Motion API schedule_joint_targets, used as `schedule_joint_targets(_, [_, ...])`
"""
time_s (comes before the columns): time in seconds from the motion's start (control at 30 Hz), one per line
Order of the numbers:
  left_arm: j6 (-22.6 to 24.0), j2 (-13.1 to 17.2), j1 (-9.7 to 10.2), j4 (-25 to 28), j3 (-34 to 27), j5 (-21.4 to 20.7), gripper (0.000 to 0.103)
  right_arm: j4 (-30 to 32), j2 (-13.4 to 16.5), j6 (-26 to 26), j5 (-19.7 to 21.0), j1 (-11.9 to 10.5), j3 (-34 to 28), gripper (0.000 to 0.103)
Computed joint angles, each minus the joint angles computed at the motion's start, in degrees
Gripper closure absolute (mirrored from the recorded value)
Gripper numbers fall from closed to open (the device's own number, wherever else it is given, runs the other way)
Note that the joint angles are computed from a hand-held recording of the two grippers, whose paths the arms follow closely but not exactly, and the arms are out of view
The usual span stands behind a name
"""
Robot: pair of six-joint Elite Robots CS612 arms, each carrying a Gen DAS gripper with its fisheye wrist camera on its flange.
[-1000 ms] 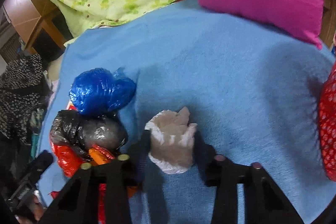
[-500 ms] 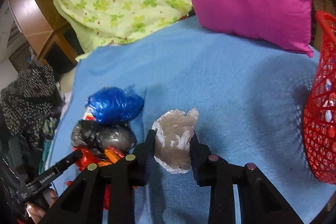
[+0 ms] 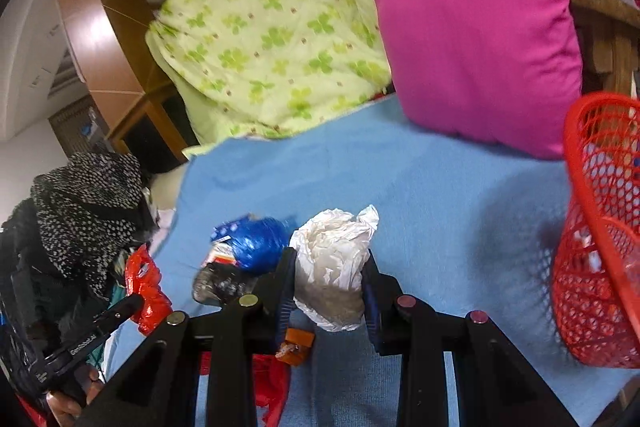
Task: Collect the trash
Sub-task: 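Grasp the white tissue with the right gripper while the left gripper grasps the red bag, then drop the white tissue and red bag into the red basket with both grippers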
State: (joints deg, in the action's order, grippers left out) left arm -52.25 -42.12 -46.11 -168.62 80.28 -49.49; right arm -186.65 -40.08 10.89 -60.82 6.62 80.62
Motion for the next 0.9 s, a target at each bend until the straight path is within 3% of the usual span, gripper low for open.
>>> schedule_joint_targets(0.2, [8.4,1.2,-1.45,-1.3,-5.3,0.9,0.061,-7.9,-1.4,1.8,0.7,-1.3,3.1,0.071])
schedule_joint_targets(0.37, [15.0,3.2,-2.35,-1.8,-11.0,-1.3,0.061,-15.8,-2.3,5.9,1.0,-3.3,5.7,0.070])
schedule_joint_targets(0.63, [22.5,8.7,-3.19,2.3,-23.8,-7.7,0.061,-27.1,-2.8,17.3,0.1,-8.2,8.7,0.070])
schedule_joint_targets(0.9, [29.0,15.9,-4.08,8.2,-39.1,-13.0,0.061,-31.5,-3.0,24.9,-2.7,-12.6,11.2,0.070])
